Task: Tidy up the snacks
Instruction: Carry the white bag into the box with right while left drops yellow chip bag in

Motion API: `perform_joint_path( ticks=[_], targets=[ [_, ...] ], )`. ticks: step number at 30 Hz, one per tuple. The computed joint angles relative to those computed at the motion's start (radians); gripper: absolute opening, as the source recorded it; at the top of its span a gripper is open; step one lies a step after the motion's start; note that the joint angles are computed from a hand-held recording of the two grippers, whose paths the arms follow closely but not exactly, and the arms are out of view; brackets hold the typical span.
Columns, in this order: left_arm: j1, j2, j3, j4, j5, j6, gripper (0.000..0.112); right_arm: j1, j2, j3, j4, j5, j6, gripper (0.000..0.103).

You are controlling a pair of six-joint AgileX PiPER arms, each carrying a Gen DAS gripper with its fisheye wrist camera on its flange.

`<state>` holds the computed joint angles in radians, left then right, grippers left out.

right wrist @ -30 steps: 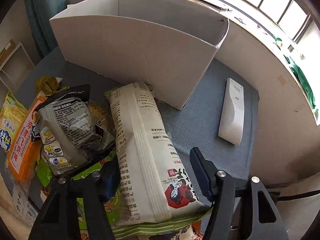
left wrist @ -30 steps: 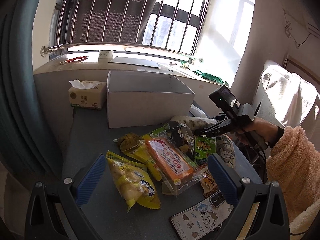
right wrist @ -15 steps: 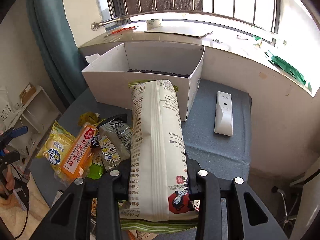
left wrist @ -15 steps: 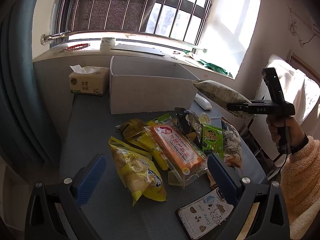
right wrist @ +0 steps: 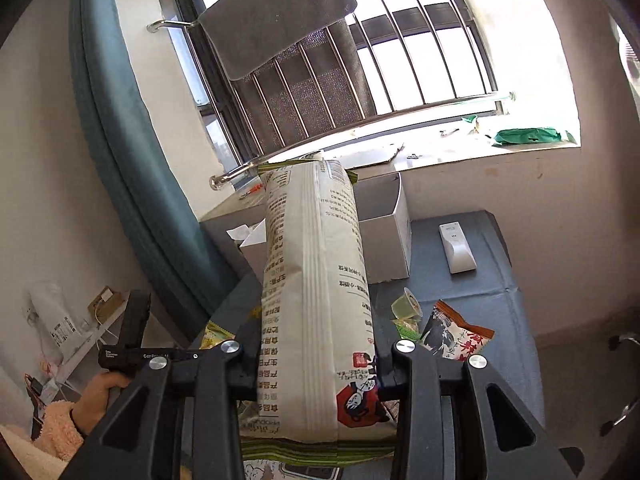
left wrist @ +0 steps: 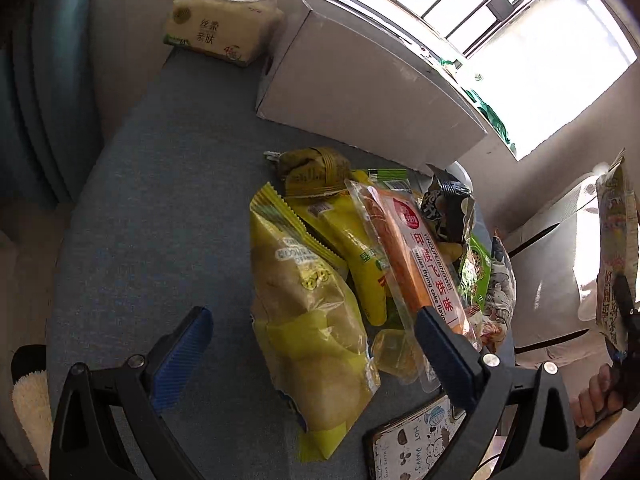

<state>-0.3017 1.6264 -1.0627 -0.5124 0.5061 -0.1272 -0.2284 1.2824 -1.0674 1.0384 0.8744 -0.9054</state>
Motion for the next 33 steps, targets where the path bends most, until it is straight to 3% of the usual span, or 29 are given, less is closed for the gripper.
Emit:
perform_joint_path(
  ticks=[2,4,6,11,13,15,19,22,25,29,33],
  targets=[
    [0.003,0.022,-0.009,-0.031,0.006,0.036,0.096,-0.025,-0.011,0.023,0.022,0.029,-0.019,0.04],
    [0.014,0.023,0.011,-0.115,0.003,0.104,0.043,-0.027,-0.013,0.03,0.011,0.035,-0.015,0.04],
    [0.022,-0.004,0.045,-0.2,0.0,0.19,0.037,-0.023,-0.017,0.035,-0.005,0.025,-0.001,0.04],
    [-0.036,-0.186,0.167,-0.06,-0.16,0.101,0.033,-0.018,-0.012,0.044,0.009,0.026,-0.009,0.04],
    [-0.058,-0.246,0.176,0.078,-0.2,-0.01,0.033,0.003,-0.004,0.042,0.018,0.012,-0.002,0.04],
    [-0.072,-0.28,0.147,0.245,-0.202,-0.143,0.033,0.037,0.006,0.032,0.003,-0.022,0.026,0.04],
    [-0.081,-0.293,0.057,0.392,-0.185,-0.236,0.034,0.11,0.057,-0.035,-0.035,-0.077,0.101,0.04],
    [-0.102,-0.245,-0.062,0.538,-0.174,-0.302,0.035,0.182,0.113,-0.124,-0.139,-0.164,0.241,0.04],
    [-0.073,-0.143,-0.236,0.439,-0.138,-0.19,0.035,0.225,0.218,-0.272,-0.23,-0.188,0.389,0.04],
    [-0.055,0.067,-0.59,0.47,0.01,-0.177,0.035,0.29,0.442,-0.604,-0.428,-0.142,0.601,0.04],
    [-0.035,0.324,-0.99,0.528,0.169,-0.194,0.035,0.347,0.704,-1.004,-0.646,-0.026,0.82,0.04]
  ],
)
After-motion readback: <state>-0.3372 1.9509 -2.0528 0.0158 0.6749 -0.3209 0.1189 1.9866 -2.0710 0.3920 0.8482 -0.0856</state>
